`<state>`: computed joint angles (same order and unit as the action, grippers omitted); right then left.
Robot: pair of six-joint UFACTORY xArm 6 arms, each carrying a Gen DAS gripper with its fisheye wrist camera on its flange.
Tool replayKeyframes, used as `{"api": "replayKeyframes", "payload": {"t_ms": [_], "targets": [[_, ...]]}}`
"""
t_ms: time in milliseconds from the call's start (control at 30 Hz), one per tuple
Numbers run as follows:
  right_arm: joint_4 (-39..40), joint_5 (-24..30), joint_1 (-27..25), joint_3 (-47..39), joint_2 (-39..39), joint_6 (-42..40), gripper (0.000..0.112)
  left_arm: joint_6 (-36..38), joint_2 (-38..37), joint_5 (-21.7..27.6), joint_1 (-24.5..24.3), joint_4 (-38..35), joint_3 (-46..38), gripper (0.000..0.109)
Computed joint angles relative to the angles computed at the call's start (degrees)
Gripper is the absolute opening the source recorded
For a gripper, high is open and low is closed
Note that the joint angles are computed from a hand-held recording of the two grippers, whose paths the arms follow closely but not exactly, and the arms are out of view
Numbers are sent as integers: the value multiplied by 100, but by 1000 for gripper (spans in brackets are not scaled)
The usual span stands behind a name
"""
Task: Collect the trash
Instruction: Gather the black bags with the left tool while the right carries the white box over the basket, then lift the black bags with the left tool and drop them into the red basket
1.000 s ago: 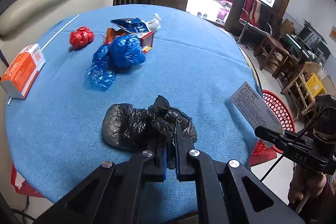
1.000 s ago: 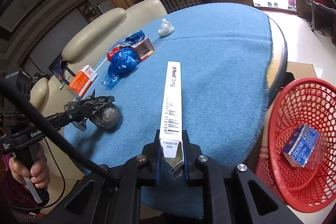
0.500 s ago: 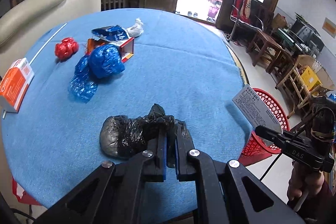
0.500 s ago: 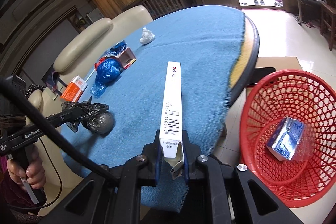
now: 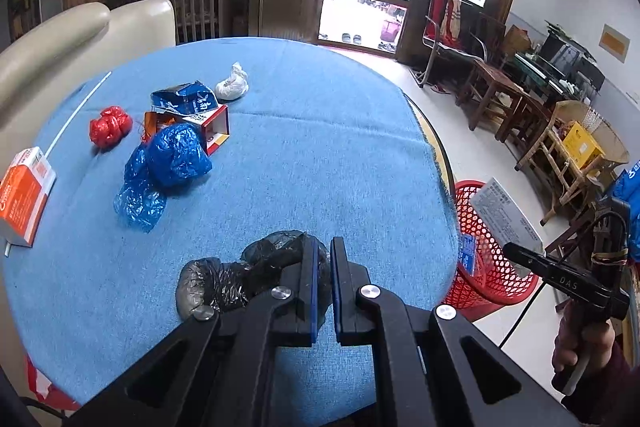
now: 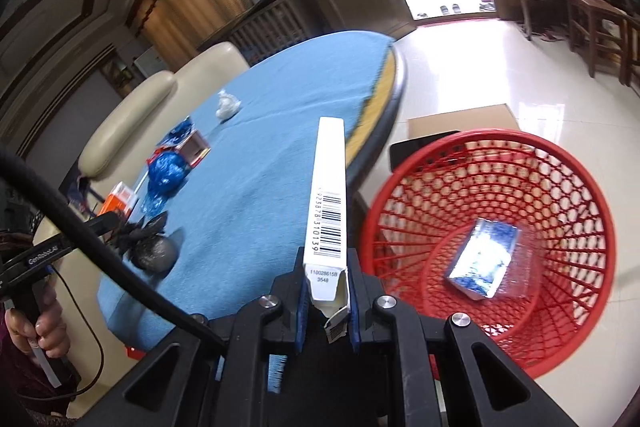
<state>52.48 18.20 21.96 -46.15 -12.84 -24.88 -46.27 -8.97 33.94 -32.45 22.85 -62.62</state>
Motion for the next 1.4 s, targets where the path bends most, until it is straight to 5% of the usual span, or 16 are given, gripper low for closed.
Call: {"api": "replayKeyframes", "payload": {"t_ms": [133, 167, 267, 333, 467, 600, 633, 700, 767, 800, 833, 1000, 1400], "targets": [[33, 24, -113, 86, -83, 0, 17, 120, -124, -117, 148, -266, 232, 6], [37, 29, -124, 104, -103, -13, 17, 231, -165, -125, 172, -433, 297, 14], [-8, 62, -151, 111, -96, 6, 17, 421, -203, 6, 224, -738, 411, 73], [-19, 56, -134, 118, -85, 41, 17, 162, -223, 21, 249, -464, 503, 76], [-31, 45, -97, 121, -68, 50, 17, 562, -56, 18, 292, -1018, 533, 76], [-111, 36, -49, 85, -30, 102, 17, 92, 41, -44, 217, -203, 571, 76], [-135, 33, -41, 84, -28, 111, 17, 50, 28, -92, 219, -136, 597, 75], [-164, 31, -29, 77, -18, 144, 17, -32, 41, -68, 215, 119, 583, 50], [-172, 19, -29, 71, -11, 170, 17, 70, 6, -154, 241, 138, 622, 41], [-129, 24, -37, 71, -13, 148, 17, 55, -31, -225, 260, 169, 664, 22], [-103, 22, -40, 67, -9, 135, 17, 29, -39, -197, 275, 187, 657, 16], [-91, 12, -63, 103, -48, 108, 17, -44, -125, -359, 355, 76, 714, 4], [19, -9, -259, 263, -249, 57, 17, 182, -31, -246, 176, 259, 217, 2]]}}
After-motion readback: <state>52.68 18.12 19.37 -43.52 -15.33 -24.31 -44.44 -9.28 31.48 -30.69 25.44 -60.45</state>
